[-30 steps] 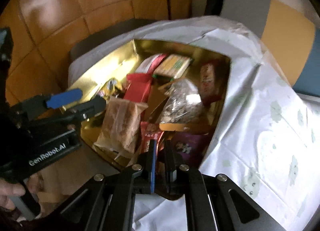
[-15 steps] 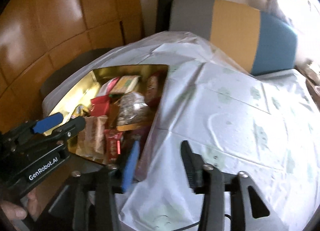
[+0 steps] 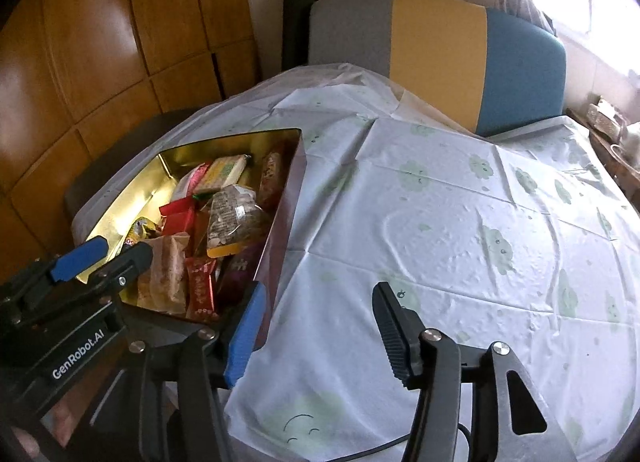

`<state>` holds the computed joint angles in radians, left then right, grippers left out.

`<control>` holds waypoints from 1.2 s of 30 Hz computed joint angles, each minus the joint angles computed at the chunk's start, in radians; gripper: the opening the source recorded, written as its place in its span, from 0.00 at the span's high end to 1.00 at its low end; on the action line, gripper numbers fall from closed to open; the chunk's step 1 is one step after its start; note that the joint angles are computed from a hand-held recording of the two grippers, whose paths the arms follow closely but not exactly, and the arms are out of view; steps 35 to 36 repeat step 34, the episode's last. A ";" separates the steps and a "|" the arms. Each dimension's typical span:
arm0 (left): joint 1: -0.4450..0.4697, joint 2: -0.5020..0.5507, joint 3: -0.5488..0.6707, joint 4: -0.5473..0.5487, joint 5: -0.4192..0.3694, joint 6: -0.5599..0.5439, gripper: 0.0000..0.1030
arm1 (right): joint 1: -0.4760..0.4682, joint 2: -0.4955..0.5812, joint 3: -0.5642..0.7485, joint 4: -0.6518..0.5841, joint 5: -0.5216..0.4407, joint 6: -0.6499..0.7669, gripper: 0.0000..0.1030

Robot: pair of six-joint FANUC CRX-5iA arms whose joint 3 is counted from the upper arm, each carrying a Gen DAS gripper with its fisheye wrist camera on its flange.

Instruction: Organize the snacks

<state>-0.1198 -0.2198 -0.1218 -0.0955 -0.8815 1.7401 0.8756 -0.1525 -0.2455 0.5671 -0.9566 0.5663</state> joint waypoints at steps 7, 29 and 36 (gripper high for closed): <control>-0.055 0.003 0.047 -0.168 -0.024 0.143 0.39 | 0.009 0.002 -0.003 0.000 0.002 0.006 0.43; -0.023 -0.029 0.007 -0.109 0.031 0.116 0.55 | 0.012 0.009 -0.002 0.000 0.010 0.015 0.39; -0.021 -0.027 0.012 -0.115 0.033 0.121 0.56 | 0.009 0.006 0.000 -0.004 0.012 0.016 0.39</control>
